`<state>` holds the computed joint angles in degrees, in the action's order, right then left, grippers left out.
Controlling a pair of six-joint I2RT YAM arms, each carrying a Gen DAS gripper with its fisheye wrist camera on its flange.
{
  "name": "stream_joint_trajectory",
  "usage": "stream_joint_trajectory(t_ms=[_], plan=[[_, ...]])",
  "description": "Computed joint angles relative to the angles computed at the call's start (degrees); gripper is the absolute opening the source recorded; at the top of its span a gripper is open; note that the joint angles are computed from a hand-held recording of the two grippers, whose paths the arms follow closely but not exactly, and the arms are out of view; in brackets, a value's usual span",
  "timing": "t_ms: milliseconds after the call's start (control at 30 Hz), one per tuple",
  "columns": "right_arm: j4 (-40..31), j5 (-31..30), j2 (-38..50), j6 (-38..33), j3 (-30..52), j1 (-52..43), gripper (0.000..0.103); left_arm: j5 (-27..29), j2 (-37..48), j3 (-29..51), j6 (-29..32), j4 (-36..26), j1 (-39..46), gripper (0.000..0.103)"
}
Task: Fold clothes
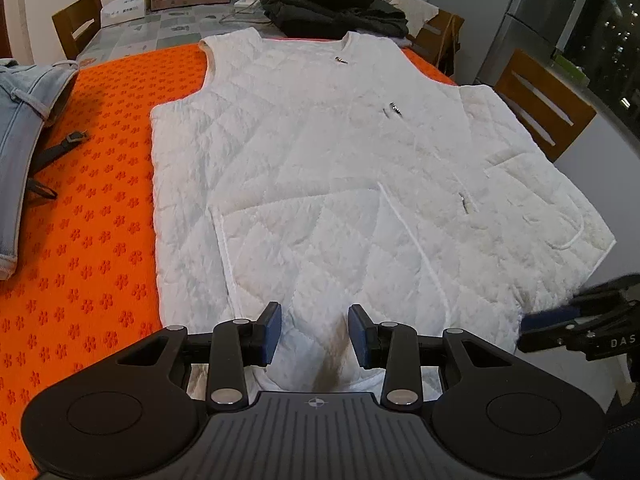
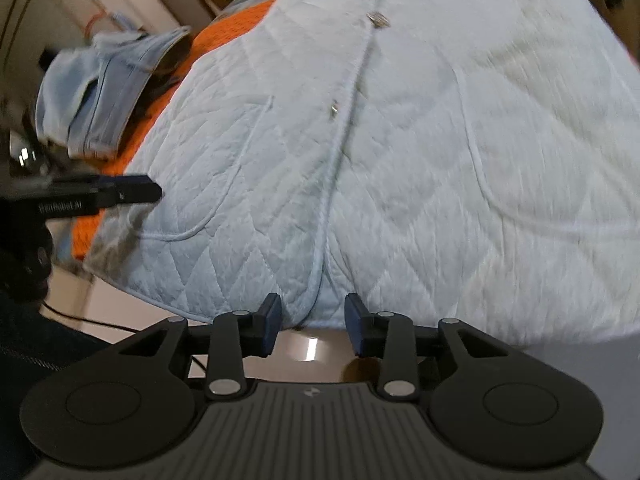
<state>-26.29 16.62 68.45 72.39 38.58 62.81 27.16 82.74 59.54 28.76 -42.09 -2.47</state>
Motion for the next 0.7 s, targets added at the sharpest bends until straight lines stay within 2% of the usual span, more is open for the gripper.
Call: stream_joint_trajectory(t_ms=[67,133,300,367,433,467,600,700], plan=[[3.9,-0.7,-1.4,3.7,-3.2,0.7,0.040,-0.3,-0.3,-0.1,-0.1,0.1,-0.2,0.040],[7.9,1.1,-3.0,5.8,-6.1,2.0,0.040,-0.4,-0.3,-0.2,-0.1,0.1,-0.3,0.040],[15.9,2.4,-3.9,6.6,-9.4,0.8,0.040,-0.8,-0.4,-0.3,-0.2,0.2,-0.5,0.040],[17.4,2.2,-2.5,6.4,-9.6,0.2,0.029,-1.1,-0.5,-0.3,-0.3,0.2,-0.6,0.040],[17.0,3.9,-1.4,7.8,-8.9,0.8,0.012,-1.1,-0.5,-0.1,-0.2,0.1,-0.8,0.040],[15.4,5.2,-1.8,7.4,-7.8,1.6,0.009,-1.0,-0.6,0.2,-0.2,-0.2,-0.8,0.040],[7.8,10.3,-3.2,6.1,-2.3,4.3,0.007,1.5,-1.3,1.5,-0.1,-1.7,0.1,0.040],[0.4,11.3,-4.9,5.2,1.7,4.6,0.007,2.1,-1.4,1.4,1.4,-1.9,0.4,0.040]])
